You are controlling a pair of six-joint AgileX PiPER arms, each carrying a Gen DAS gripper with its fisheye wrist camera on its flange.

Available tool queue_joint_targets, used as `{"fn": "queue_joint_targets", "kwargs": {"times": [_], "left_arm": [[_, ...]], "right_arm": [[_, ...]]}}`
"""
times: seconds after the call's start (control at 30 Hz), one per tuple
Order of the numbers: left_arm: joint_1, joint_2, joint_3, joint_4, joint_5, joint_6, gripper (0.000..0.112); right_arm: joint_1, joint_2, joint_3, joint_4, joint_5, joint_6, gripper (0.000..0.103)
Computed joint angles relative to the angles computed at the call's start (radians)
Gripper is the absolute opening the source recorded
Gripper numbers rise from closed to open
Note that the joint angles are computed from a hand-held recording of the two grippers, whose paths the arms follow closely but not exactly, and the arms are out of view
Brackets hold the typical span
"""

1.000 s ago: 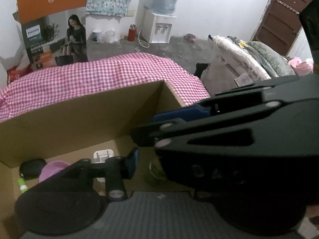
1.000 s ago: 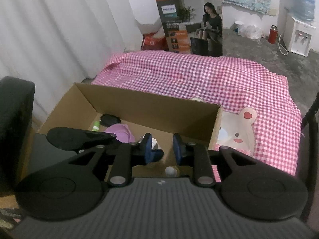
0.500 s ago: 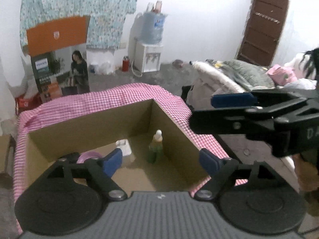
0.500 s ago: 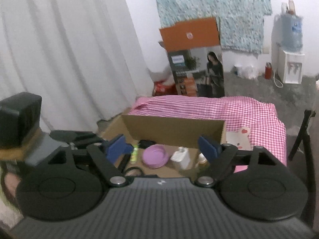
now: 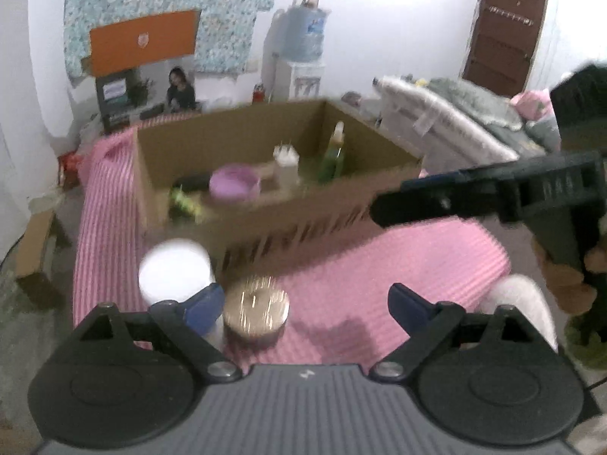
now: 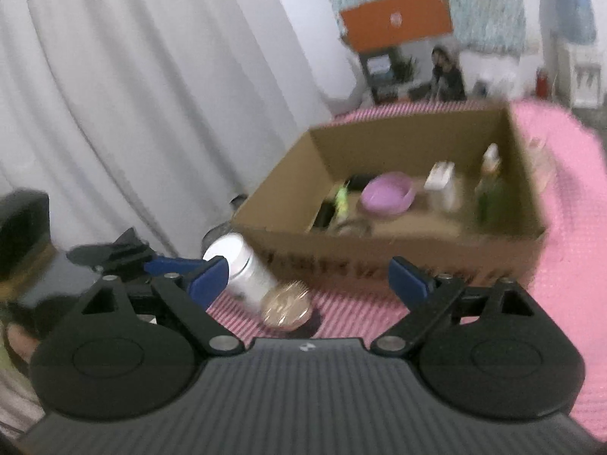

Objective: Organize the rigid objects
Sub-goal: 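Withdraw the right tool from the box toward the gold-lidded jar, then grasp the gold-lidded jar by its sides with the right tool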

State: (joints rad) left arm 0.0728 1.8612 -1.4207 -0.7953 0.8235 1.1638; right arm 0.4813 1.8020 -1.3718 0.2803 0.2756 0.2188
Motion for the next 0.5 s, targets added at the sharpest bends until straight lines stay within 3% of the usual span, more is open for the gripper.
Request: {"fn": "queue_joint_targets", "kwargs": {"times": [0.1,0.2,0.37,0.5], "left_arm": [[0.008,0.019,0.066,-0.025,-0.045,0.056,0.093],[-0.006,0.030,0.143,-0.068,-0.153,0.117,0.088],[-0.041,0.076,0.190,-0.141,-0.301,0.204,0.074],[-0.049,0.105,0.202,-0.244,-0.344,0.310,0.072]], "right_arm": [[0.020,0.080,-0.038,0.114,-0.005,-0.054,0.090],[0.017,0.171,-0.114,0.198,0.028,-0.113,0.086],[-0.017,0.343,-0.318,0.311,0.161,-0.220,0.058],[-0.025,0.456,-0.479,0.274,0.253,-0.177,0.048]]}}
